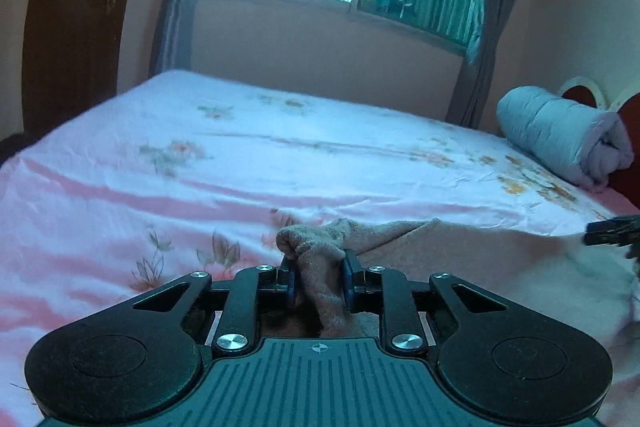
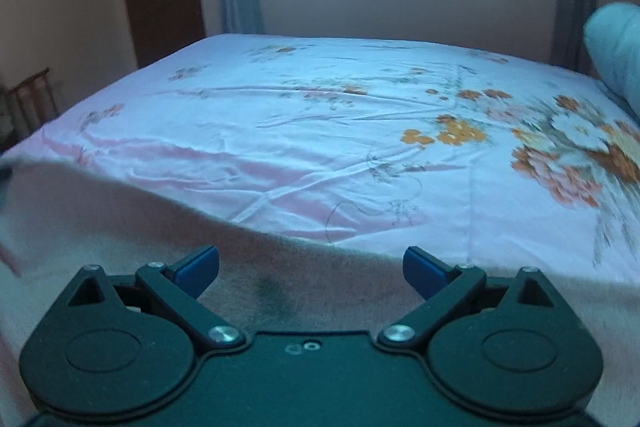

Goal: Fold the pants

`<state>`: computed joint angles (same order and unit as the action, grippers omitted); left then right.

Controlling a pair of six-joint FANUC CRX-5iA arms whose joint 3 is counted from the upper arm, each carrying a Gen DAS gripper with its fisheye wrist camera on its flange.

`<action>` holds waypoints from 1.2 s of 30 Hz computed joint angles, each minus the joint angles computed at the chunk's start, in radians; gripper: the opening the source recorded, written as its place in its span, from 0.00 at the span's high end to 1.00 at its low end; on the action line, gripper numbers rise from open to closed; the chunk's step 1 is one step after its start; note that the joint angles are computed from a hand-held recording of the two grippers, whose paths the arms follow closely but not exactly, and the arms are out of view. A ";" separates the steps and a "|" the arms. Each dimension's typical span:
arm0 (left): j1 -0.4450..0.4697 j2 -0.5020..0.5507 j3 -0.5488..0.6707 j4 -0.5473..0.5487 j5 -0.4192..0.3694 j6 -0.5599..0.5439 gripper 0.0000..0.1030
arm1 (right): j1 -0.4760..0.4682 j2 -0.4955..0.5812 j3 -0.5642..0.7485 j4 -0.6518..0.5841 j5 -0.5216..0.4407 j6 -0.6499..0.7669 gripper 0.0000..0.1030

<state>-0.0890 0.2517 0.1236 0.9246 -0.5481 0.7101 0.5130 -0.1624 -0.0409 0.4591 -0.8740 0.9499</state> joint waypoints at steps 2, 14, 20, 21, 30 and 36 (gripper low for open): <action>0.003 -0.005 0.003 -0.011 -0.008 0.008 0.79 | -0.011 0.012 0.018 -0.043 0.012 0.089 0.10; 0.019 0.026 0.074 -0.117 -0.070 0.055 0.79 | -0.049 0.190 0.254 -0.271 -0.151 0.564 0.13; 0.020 0.031 0.084 -0.137 -0.082 0.058 0.79 | -0.071 0.231 0.352 -0.376 -0.235 0.639 0.90; 0.020 0.030 0.082 -0.135 -0.081 0.060 0.79 | -0.068 0.237 0.360 -0.374 -0.244 0.642 0.92; 0.021 0.003 0.043 -0.049 -0.060 -0.021 0.79 | 0.012 0.156 0.277 -0.229 -0.208 0.578 1.00; 0.046 -0.049 -0.034 0.165 -0.107 -0.241 0.79 | 0.123 0.038 0.226 -0.113 -0.246 0.493 1.00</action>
